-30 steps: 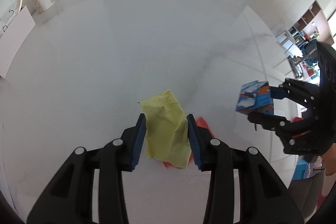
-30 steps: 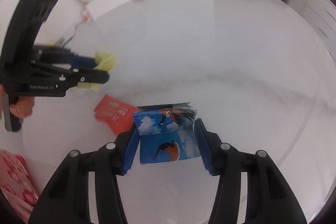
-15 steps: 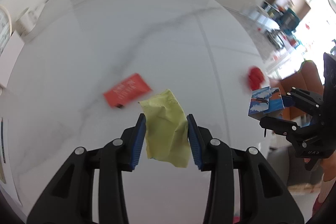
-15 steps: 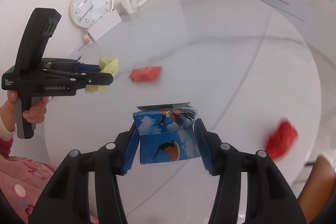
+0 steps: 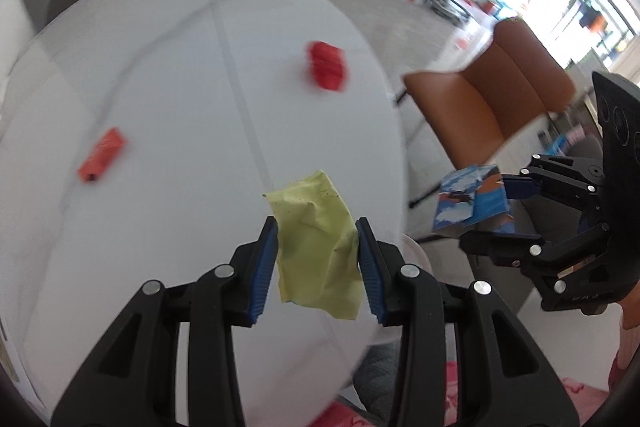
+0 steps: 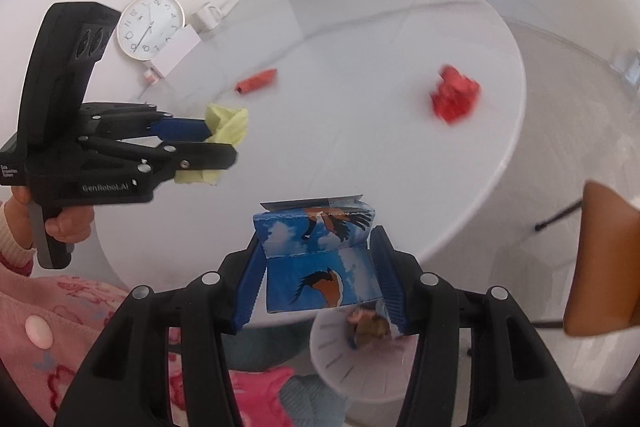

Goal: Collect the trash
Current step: 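Carry the yellow cloth and blue box to the wastebasket and open both grippers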

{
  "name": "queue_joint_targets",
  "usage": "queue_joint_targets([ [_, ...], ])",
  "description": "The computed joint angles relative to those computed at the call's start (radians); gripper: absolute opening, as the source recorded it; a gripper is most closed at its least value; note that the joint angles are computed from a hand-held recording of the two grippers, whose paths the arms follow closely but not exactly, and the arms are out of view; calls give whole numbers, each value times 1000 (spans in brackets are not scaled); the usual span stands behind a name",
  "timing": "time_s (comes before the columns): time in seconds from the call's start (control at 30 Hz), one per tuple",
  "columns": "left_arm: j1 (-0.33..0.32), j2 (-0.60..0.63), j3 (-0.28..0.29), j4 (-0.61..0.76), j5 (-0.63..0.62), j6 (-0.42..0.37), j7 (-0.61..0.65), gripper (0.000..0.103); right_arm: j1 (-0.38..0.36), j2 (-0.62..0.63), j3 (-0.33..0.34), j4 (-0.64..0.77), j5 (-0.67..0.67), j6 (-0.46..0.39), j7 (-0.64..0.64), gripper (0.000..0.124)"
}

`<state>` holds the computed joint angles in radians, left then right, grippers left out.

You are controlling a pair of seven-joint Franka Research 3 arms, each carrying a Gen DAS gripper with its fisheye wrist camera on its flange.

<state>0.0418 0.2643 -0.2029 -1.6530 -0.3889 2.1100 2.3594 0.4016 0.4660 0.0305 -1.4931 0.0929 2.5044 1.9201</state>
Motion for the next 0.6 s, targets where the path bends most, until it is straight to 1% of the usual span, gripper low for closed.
queue_joint_targets([
  [0.03,-6,-21,-7,-30,-2,-2,7,39,1,-36,1,-54,3,12,5,52],
  [0.13,-27,-71,-13,-97,-1,10,19,39,0,-90,8,-138,11,33,9,52],
  [0.27,-64,-136,-8,-191,-5,31,24,39,-18,-151,29,-240,43,47,-27,52],
  [0.4,-95,-173,2,-256,-2,47,-2,39,-39,-180,49,-290,91,48,-102,52],
  [0.6,-133,-207,8,-331,5,77,-57,39,-58,-216,54,-350,135,54,-195,52],
])
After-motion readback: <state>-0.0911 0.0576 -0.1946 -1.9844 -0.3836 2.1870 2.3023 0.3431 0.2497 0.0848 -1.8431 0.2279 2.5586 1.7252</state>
